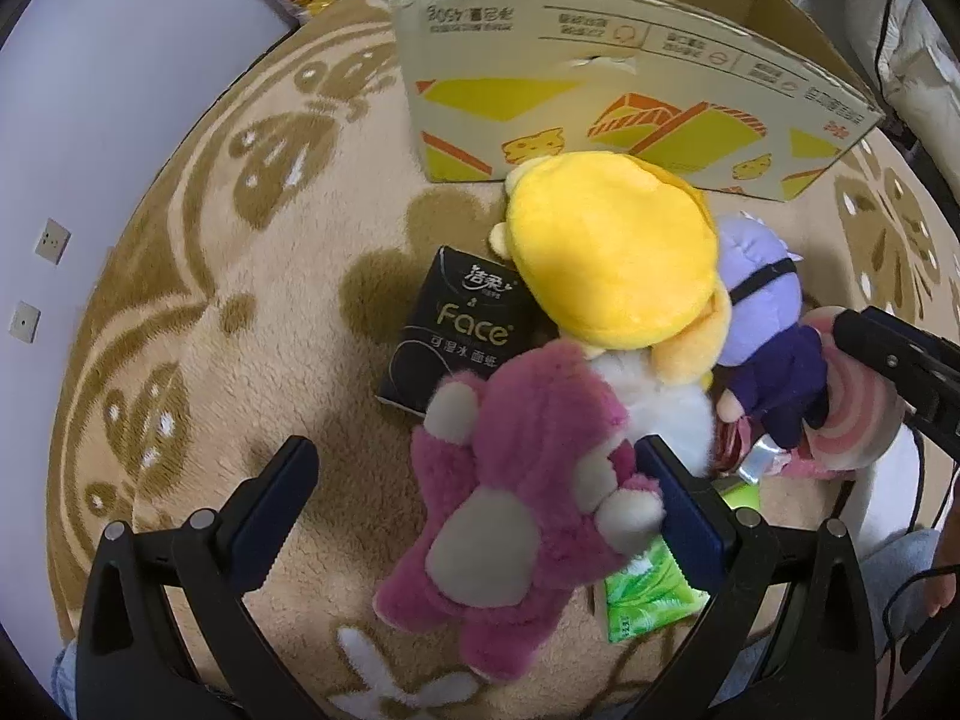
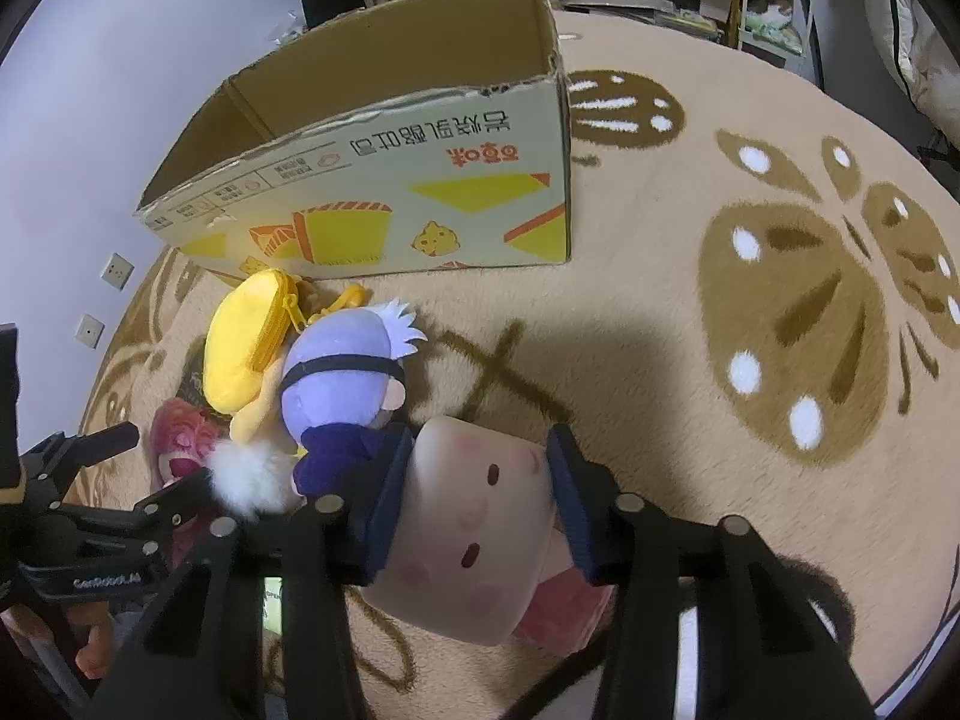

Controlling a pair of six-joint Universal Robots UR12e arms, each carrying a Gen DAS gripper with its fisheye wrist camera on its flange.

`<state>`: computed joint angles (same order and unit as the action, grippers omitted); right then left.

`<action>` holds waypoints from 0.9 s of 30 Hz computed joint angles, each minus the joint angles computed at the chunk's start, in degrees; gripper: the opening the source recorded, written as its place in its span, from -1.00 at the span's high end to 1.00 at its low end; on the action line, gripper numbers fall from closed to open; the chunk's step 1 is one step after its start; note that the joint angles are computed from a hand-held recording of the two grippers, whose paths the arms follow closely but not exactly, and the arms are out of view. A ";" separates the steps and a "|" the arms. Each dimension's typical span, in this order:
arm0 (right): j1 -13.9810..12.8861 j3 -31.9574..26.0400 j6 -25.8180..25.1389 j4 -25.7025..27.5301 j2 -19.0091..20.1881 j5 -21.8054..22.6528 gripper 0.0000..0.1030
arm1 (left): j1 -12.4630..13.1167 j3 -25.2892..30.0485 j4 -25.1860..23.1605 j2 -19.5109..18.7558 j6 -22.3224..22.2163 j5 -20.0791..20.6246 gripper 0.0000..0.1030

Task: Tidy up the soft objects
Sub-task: 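Grasp the pink teddy bear with left tool while right tool grasps the pink roll cushion, then lift the pink bear and roll cushion and carry both over the box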

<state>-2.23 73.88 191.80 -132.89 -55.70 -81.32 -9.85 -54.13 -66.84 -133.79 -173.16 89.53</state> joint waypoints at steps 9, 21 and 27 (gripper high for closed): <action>0.72 0.40 -2.24 -2.01 -0.49 -2.33 0.32 | 0.87 -1.65 0.80 1.11 0.88 -5.11 -0.04; 0.21 2.63 -0.32 -10.23 -2.06 -2.84 0.37 | 0.52 -6.52 13.26 4.71 2.82 -4.15 -0.02; 0.08 3.55 0.17 -15.19 -3.13 -3.44 0.39 | -0.19 -7.72 19.22 5.68 5.39 -1.60 -0.02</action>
<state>-2.15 77.43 191.97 -148.08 -58.84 -84.76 -10.04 -61.85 -47.62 -128.11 -167.77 87.93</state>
